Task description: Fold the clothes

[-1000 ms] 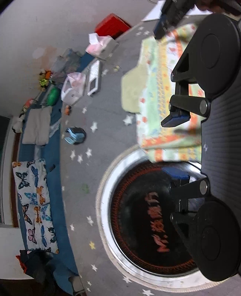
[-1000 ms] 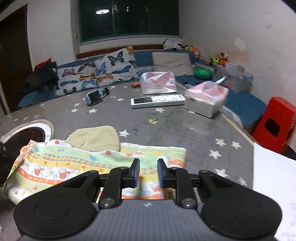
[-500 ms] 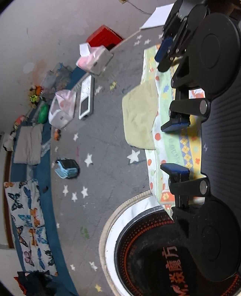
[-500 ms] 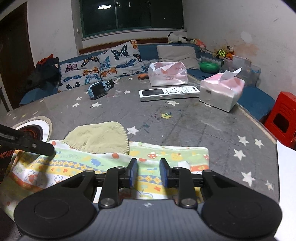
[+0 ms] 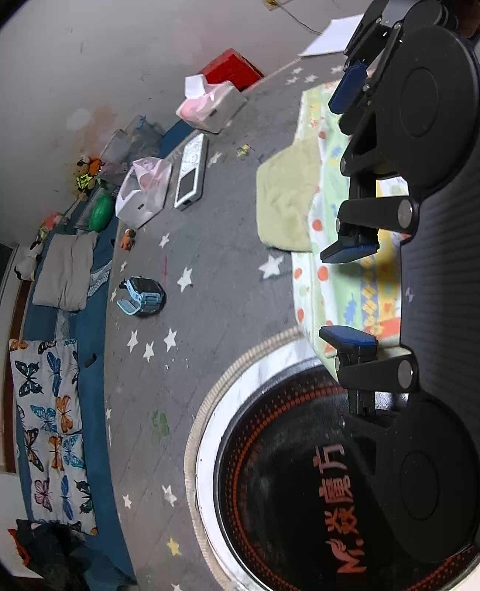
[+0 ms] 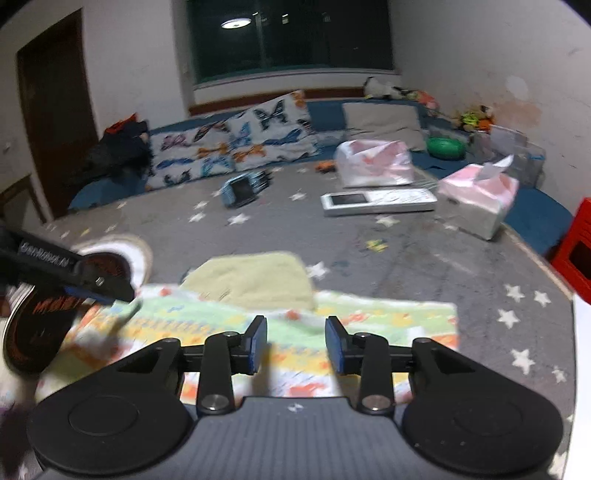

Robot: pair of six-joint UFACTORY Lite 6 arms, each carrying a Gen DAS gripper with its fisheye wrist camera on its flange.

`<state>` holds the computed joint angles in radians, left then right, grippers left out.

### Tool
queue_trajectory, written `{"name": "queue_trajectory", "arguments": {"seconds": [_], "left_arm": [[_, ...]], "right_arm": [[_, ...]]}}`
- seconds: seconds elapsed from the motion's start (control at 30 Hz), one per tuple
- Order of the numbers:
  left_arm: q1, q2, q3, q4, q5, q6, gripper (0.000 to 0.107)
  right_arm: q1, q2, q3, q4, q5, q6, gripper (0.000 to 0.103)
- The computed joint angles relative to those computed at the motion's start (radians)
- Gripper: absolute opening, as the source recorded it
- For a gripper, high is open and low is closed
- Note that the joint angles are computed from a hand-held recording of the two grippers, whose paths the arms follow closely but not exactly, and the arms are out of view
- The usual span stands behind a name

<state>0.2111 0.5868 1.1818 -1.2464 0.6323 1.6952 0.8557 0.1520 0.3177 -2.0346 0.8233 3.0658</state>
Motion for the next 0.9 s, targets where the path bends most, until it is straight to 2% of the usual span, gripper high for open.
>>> {"name": "queue_trajectory", "arguments": {"seconds": [0.17,0.3,0.43,0.67,0.77,0.9], "left_arm": [[0.053,-0.034,-0.023,0.015,0.046,0.007,0.042],[0.117,-0.121,-0.114,0.023,0.100,0.094,0.042],[0.179,-0.195,-0.235,0.046,0.142,0.203,0.040],[0.242,-0.261,-0.431,-0.085,0.088,0.525,0.041],[0.257,-0.260,-0.438,-0.115,0.079,0.561,0.042],[0.297,-0.292,-0.453,-0.072,0.133,0.534,0.042]], "right_arm": [[0.084,0.043,0.034,0.106,0.014,-0.068,0.039],[0.183,-0.026,0.009,0.201,0.030,-0.120,0.040],[0.311,-0.010,0.030,0.283,0.047,-0.120,0.040],[0.514,0.155,0.157,0.443,0.109,-0.128,0.040],[0.559,0.223,0.208,0.488,0.129,-0.142,0.044],[0.603,0.219,0.222,0.542,0.153,-0.148,0.044]]}}
